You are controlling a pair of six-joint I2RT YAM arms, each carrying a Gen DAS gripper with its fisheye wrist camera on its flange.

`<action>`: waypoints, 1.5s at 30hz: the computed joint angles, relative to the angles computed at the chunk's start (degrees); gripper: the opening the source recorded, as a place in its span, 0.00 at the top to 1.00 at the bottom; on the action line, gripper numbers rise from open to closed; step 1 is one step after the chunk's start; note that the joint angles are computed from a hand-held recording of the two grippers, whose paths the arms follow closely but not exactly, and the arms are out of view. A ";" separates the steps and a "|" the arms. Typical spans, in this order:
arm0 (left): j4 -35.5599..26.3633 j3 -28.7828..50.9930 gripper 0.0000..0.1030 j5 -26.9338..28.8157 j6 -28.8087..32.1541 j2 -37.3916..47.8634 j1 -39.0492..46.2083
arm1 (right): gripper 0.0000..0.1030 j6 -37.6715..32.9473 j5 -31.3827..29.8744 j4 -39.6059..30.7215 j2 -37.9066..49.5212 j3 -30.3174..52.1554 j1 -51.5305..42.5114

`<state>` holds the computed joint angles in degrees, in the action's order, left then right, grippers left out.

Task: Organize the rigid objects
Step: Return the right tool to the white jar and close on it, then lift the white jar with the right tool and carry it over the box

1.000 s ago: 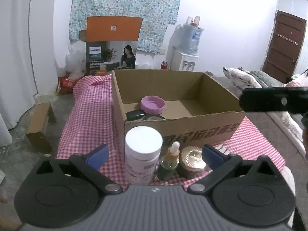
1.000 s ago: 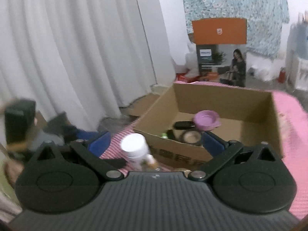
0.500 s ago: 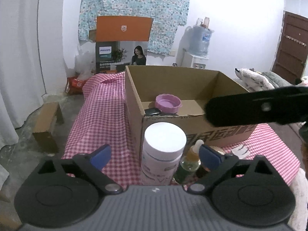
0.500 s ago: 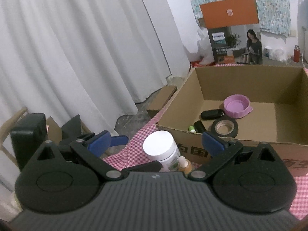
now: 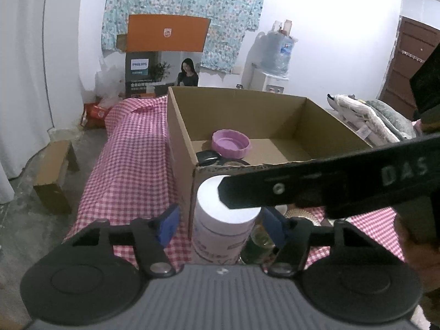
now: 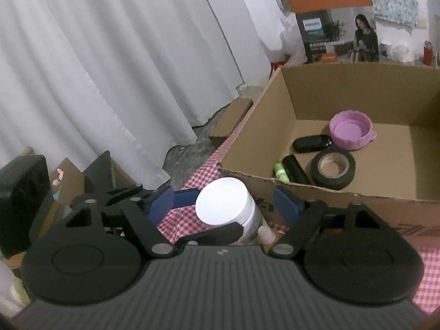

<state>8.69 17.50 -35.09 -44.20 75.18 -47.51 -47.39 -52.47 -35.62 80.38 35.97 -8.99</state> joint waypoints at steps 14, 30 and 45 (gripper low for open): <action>-2.30 0.08 0.48 -0.82 -2.14 -1.69 -1.12 | 0.55 1.87 0.83 0.04 7.10 3.58 3.59; -3.91 1.97 0.47 -0.15 -2.09 0.61 -0.36 | 0.55 3.75 1.78 3.73 8.88 3.09 5.64; -22.86 6.80 0.48 -9.94 -11.25 -7.70 -9.09 | 0.55 -2.94 -2.02 -5.47 2.54 3.17 3.64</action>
<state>-14.18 24.30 -45.03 -55.45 67.49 -56.60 -50.33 -54.48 -41.09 82.92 39.14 -5.35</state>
